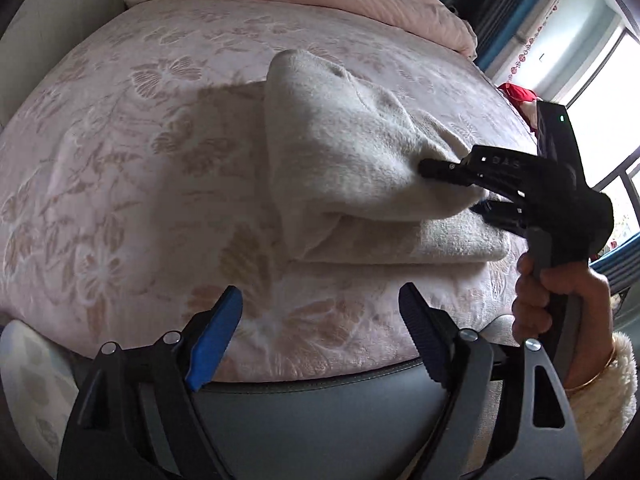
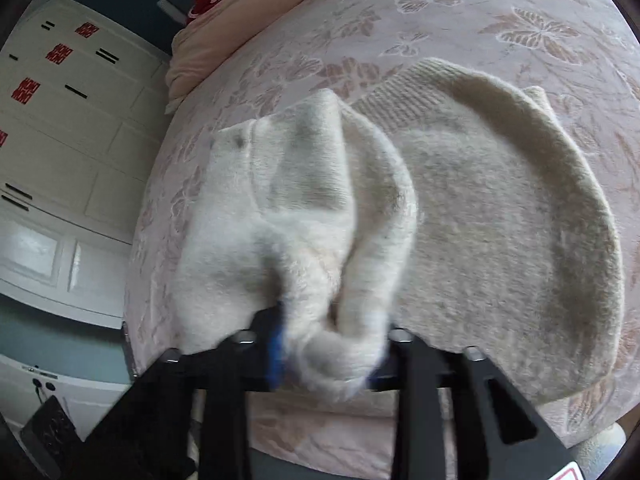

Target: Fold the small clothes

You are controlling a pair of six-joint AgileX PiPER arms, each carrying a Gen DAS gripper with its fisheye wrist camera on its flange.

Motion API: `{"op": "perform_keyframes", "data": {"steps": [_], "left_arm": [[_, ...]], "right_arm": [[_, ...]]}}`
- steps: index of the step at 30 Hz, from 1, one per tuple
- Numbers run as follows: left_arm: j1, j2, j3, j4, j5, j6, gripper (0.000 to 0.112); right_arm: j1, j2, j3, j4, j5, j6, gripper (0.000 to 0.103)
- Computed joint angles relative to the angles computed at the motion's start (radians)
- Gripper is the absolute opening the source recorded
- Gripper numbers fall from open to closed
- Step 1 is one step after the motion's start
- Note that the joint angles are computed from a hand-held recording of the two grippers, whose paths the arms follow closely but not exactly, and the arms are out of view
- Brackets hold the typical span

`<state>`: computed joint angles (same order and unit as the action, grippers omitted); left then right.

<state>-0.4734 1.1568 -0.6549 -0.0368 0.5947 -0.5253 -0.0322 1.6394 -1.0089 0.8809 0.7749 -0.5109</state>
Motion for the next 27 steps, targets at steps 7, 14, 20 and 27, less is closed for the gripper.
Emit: {"op": "perform_keyframes", "data": {"steps": [7, 14, 20, 27], "left_arm": [[-0.032, -0.001, -0.042, 0.034, -0.003, -0.028, 0.083], [-0.035, 0.153, -0.069, -0.187, -0.068, 0.134, 0.083], [-0.138, 0.278, -0.16, 0.086, -0.103, -0.093, 0.083], [-0.147, 0.406, -0.235, 0.305, -0.083, -0.218, 0.036]], "right_arm": [[-0.168, -0.394, 0.042, 0.003, 0.051, -0.138, 0.022], [-0.44, -0.05, 0.205, -0.005, 0.051, -0.34, 0.024], [-0.474, -0.063, 0.2, 0.077, 0.136, -0.387, 0.027], [-0.522, -0.067, 0.123, 0.133, 0.27, -0.383, 0.023]]}}
